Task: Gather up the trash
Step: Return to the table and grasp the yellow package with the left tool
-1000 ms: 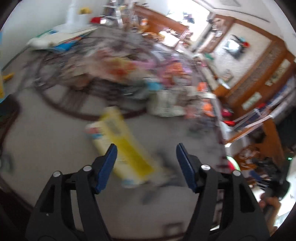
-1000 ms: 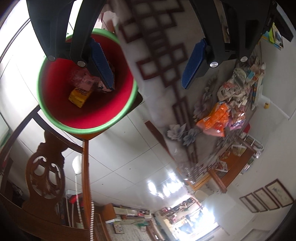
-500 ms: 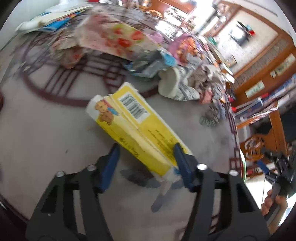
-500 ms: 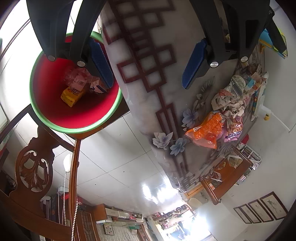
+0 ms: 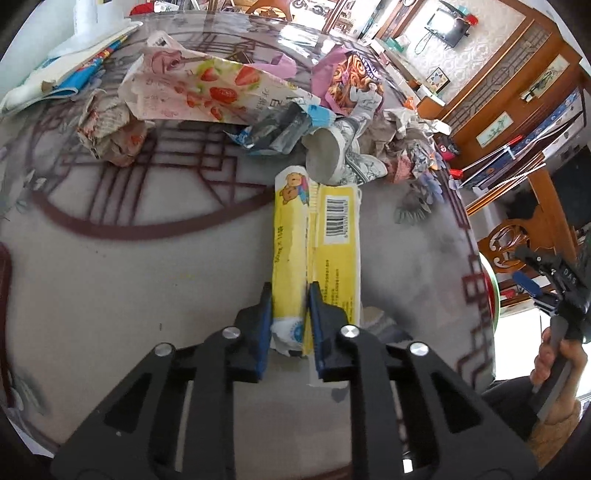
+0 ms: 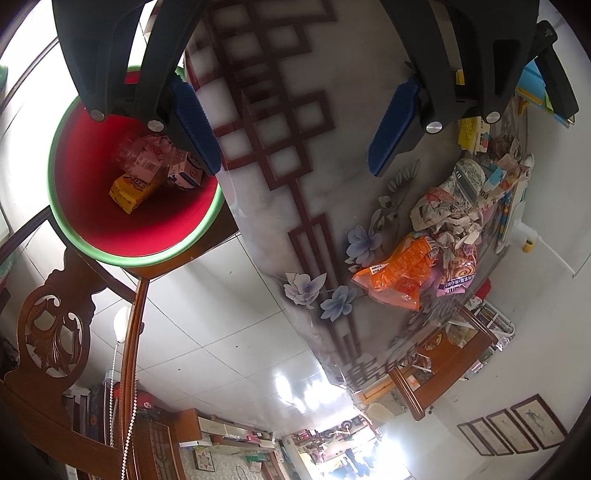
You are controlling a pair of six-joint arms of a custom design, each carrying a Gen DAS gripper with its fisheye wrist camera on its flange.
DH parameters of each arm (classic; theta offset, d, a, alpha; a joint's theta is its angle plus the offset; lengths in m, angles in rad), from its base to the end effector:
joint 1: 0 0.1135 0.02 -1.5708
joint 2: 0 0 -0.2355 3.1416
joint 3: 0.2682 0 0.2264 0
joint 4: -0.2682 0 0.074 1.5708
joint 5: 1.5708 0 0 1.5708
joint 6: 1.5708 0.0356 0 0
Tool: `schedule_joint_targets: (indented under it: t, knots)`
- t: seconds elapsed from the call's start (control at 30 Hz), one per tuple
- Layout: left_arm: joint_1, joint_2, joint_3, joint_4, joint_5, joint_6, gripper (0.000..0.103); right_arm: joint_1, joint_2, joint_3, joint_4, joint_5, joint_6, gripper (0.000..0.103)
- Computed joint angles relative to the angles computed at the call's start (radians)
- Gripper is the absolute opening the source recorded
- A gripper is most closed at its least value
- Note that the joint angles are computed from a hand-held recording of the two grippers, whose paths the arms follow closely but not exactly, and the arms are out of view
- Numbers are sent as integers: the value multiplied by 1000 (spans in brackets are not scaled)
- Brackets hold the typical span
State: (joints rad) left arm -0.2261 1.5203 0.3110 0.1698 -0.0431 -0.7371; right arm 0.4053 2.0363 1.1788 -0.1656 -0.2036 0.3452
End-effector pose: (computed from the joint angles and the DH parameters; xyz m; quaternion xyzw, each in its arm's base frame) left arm 0.1923 -0.0427 0.0713 -0.2493 0.9320 -0.1032 0.2422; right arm 0.3377 0.1527 0.1052 -0.0562 0.9565 0.1896 0.2145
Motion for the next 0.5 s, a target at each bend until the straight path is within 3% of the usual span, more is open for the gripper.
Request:
schedule_joint_targets:
  t: [0.03, 0.2, 0.4, 0.5]
  knots:
    - [-1, -12, -8, 1, -4, -1, 40, 1, 0, -2, 1, 1, 1, 79]
    - [-86, -32, 42, -65, -118, 0, 59, 9, 8, 7, -7, 7, -4, 79]
    - [-64, 143, 178, -81, -174, 70, 64, 19, 17, 18, -16, 15, -5, 79]
    - [-5, 188, 184, -40, -128, 100, 64, 21, 22, 23, -20, 22, -3, 79]
